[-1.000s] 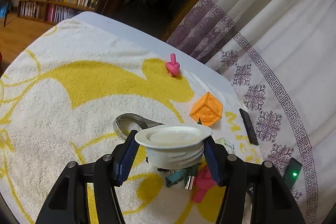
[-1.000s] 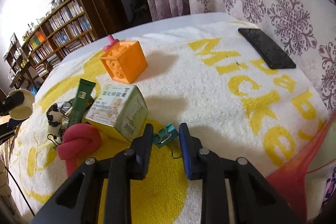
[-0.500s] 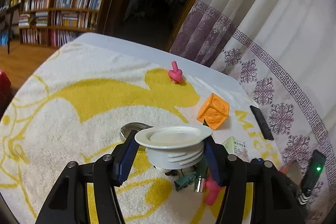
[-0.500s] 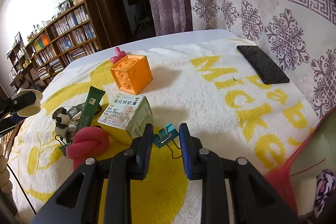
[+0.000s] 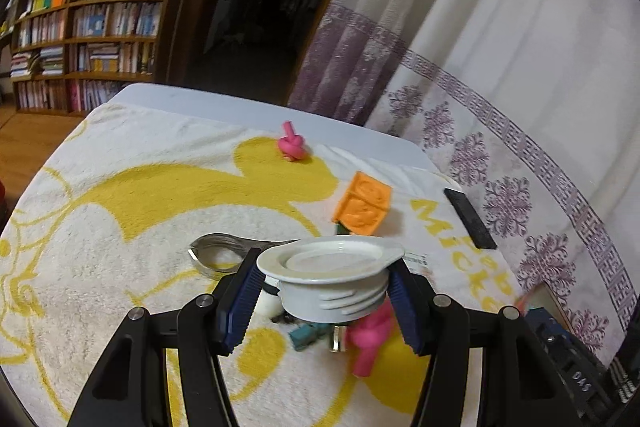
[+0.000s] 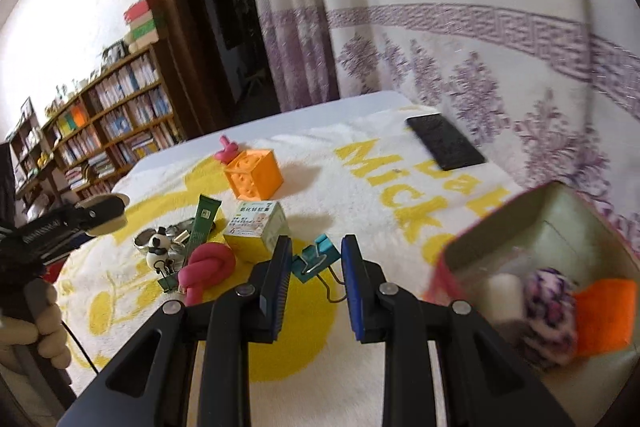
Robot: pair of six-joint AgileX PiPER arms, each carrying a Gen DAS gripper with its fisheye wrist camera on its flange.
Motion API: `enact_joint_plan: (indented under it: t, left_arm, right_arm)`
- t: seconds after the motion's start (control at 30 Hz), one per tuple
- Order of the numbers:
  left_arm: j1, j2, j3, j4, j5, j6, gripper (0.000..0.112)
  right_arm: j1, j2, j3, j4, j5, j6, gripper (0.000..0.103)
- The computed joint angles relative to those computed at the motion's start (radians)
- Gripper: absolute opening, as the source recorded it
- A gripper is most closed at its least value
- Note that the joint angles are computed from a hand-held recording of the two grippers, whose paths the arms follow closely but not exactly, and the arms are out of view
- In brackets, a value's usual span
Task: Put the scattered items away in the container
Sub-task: 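Carry the cup and binder clip over the tin with both grippers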
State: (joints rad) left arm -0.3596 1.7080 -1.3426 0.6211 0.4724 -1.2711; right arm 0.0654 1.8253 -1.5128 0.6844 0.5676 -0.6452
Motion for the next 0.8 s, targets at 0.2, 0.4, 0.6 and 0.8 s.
enact_joint_plan:
  t: [0.2,0.4,0.6,0.8]
  left_arm:
    - [-0.068,-0.007,-0.036,0.002,0.012,0.034,0.061]
    - [-0.135,0.025,-0.123,-0.103,0.024,0.161,0.061]
    - [-0.220,0.110,-0.309,-0.193,0.091,0.309,0.061]
    - [-0.278,0.250,-0.574,-0.328,0.185,0.489,0.061]
  right_arm:
    - [-0.079,-0.139,0.142,-0.012,-0.052,0.008,0.028]
    - [-0.193,-0.251,0.258,-0.067,-0.127,0.046,0.028]
    - [-0.272,-0.310,0.321,-0.084,-0.170,0.019,0.028]
    - [-0.301,-0.337,0.382,-0.031,-0.214,-0.083,0.028]
